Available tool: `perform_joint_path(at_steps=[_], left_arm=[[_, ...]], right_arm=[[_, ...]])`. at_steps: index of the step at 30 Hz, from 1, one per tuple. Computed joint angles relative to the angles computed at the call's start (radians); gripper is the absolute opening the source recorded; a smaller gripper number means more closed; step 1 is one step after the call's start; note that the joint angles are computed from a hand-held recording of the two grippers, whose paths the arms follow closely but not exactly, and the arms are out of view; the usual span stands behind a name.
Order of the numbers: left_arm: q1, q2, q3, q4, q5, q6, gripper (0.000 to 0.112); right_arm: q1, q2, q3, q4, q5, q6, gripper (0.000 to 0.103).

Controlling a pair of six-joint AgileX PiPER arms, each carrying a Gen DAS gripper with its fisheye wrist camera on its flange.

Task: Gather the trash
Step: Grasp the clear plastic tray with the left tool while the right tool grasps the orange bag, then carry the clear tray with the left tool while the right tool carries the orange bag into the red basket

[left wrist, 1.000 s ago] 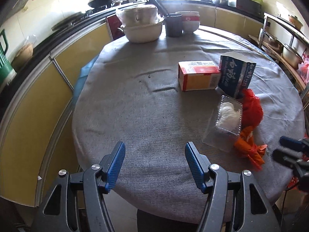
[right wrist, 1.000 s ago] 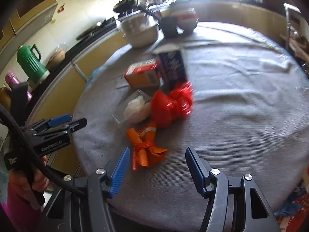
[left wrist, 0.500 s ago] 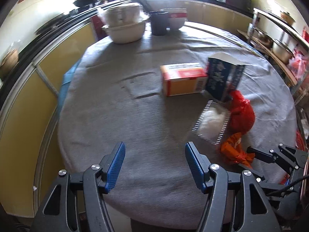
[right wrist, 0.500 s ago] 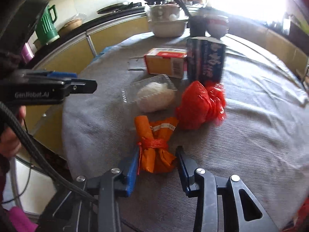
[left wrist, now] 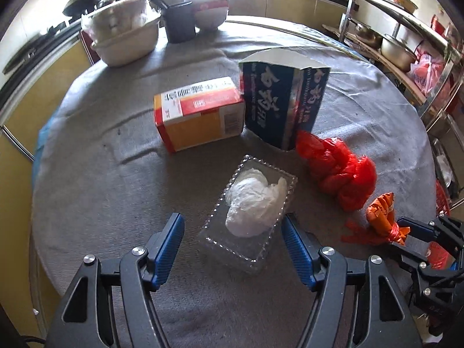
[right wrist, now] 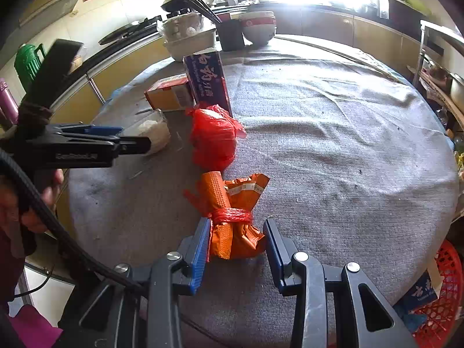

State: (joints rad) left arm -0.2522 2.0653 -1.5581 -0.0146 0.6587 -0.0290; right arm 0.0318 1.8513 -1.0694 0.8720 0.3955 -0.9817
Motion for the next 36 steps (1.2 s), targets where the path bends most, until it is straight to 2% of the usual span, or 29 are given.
perform_joint_path(at_steps=[2, 10, 14, 16, 19, 24, 32, 36], left_arm=[[0.021, 0.002, 0.007, -0.066, -0.003, 0.042, 0.058], [0.006, -0.099, 0.108, -0.020, -0.083, -0.020, 0.056], [-0.010, -0.151, 0.130, 0.010, -0.086, -0.056, 0.056], [-0.025, -0.170, 0.132, 0.056, -0.079, -0.100, 0.056], [-0.071, -0.197, 0.136, 0.210, -0.050, -0.241, 0.056], [-0.155, -0.227, 0.153, 0.415, -0.003, -0.418, 0.056], [-0.253, -0.241, 0.161, 0.534, 0.051, -0.515, 0.056], [-0.292, -0.233, 0.145, 0.545, 0.085, -0.528, 0.056]], right_arm=[[0.005, -0.002, 0.005, 0.020, -0.010, -0.023, 0.040], [0.027, -0.066, 0.093, 0.209, -0.084, -0.214, 0.040], [0.023, -0.121, 0.135, 0.304, -0.101, -0.308, 0.040], [0.011, -0.149, 0.166, 0.378, -0.103, -0.380, 0.040], [0.004, -0.182, 0.196, 0.458, -0.109, -0.454, 0.040], [-0.006, -0.219, 0.217, 0.498, -0.105, -0.488, 0.040], [-0.060, -0.258, 0.244, 0.554, -0.076, -0.543, 0.040], [-0.111, -0.272, 0.262, 0.599, -0.043, -0.597, 0.040]])
